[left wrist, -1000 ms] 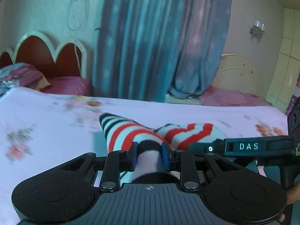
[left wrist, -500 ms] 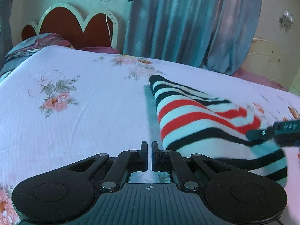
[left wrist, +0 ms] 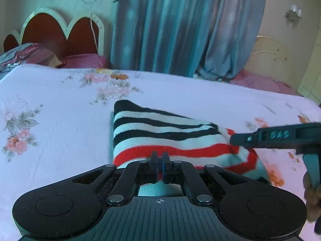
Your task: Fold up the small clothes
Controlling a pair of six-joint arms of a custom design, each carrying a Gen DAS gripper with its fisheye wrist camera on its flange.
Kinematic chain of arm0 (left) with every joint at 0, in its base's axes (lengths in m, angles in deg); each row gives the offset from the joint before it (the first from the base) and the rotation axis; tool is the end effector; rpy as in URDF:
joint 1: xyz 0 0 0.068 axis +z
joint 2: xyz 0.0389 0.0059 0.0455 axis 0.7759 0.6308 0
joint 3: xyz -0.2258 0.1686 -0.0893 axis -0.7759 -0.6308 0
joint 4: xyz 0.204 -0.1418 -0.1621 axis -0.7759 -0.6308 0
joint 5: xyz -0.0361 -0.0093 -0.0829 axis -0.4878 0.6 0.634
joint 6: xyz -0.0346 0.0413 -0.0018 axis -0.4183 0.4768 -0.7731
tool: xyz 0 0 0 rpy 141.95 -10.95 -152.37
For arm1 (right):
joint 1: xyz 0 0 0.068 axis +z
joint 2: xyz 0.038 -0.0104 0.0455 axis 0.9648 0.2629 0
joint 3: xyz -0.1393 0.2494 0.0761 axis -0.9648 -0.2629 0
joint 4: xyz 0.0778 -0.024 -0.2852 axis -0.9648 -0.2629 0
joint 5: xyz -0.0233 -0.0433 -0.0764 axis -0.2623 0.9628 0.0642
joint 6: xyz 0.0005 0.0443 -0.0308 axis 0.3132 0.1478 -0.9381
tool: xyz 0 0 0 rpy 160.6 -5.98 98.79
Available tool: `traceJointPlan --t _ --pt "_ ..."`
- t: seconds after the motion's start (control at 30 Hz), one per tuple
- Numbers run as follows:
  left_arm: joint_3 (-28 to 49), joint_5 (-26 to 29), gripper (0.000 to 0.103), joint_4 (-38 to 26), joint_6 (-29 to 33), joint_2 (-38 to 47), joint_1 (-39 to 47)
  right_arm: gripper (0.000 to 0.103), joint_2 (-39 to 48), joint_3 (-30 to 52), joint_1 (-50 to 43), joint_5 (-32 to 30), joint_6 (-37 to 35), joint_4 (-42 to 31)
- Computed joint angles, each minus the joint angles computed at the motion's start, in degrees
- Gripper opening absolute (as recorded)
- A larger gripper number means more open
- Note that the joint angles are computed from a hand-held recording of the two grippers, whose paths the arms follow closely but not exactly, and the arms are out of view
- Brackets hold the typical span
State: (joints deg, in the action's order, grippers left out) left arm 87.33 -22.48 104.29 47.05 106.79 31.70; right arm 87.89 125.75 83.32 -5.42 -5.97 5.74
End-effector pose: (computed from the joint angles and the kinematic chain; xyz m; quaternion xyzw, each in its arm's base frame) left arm 0.2506 -0.0736 0.0934 -0.1339 0.8995 0.0056 0.4158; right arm 0.3571 0.0692 0.1135 -0.1364 0.9099 0.2330 0.3150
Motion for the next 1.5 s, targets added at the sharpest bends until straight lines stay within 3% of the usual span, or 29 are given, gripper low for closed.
traceJointPlan --t 0.2,0.37,0.6,0.7,0.8,1.1,1.2,1.27,1.33,1.37,1.5 --pt "2.1 -1.2 0.0 3.7 -3.2 7.1 0.4 0.025 8.8 4.8 3.7 5.1 -2.3 2.7" --pt "3.4 -5.8 0.001 -2.2 -3.3 4.7 -3.4 0.028 7.4 5.4 3.3 5.3 -5.0 -0.2" --pt "-3.3 -14.4 0.001 -11.9 -10.8 -7.7 -14.8 0.032 -7.5 -8.4 -4.1 -5.9 -12.6 -1.6" --pt "-4.9 -17.6 0.001 -15.3 -16.6 -9.8 -19.1 0.032 -12.6 -14.4 -6.3 -6.9 -17.1 -2.8" --pt "-5.3 -18.2 0.001 -19.1 -20.9 -11.2 -22.3 0.032 -13.8 -18.2 -5.7 -3.6 -19.3 -0.9" --pt "-6.4 -19.5 0.001 -25.6 -27.4 -13.2 -29.3 0.037 -25.7 -25.8 -8.5 -2.5 -17.8 -2.2" --pt "-6.7 -19.6 0.001 -24.2 -27.7 -11.4 -29.8 0.036 -20.4 -26.0 -7.8 2.1 -17.7 -0.7" --pt "-6.7 -19.3 0.001 -24.3 -28.3 -11.3 -29.9 0.038 -17.0 -26.5 -9.4 1.1 -16.3 1.7" --pt "-6.6 -19.2 0.001 -25.0 -27.8 -11.7 -30.1 0.034 -17.9 -27.5 -9.4 1.2 -15.1 2.5" --pt "-6.7 -19.0 0.001 -25.9 -28.3 -12.7 -30.4 0.025 -19.0 -27.9 -9.5 0.9 -14.4 1.8" --pt "-8.2 -19.2 0.001 -25.8 -29.3 -14.1 -32.0 0.024 -19.6 -29.4 -9.7 1.1 -13.9 2.7"
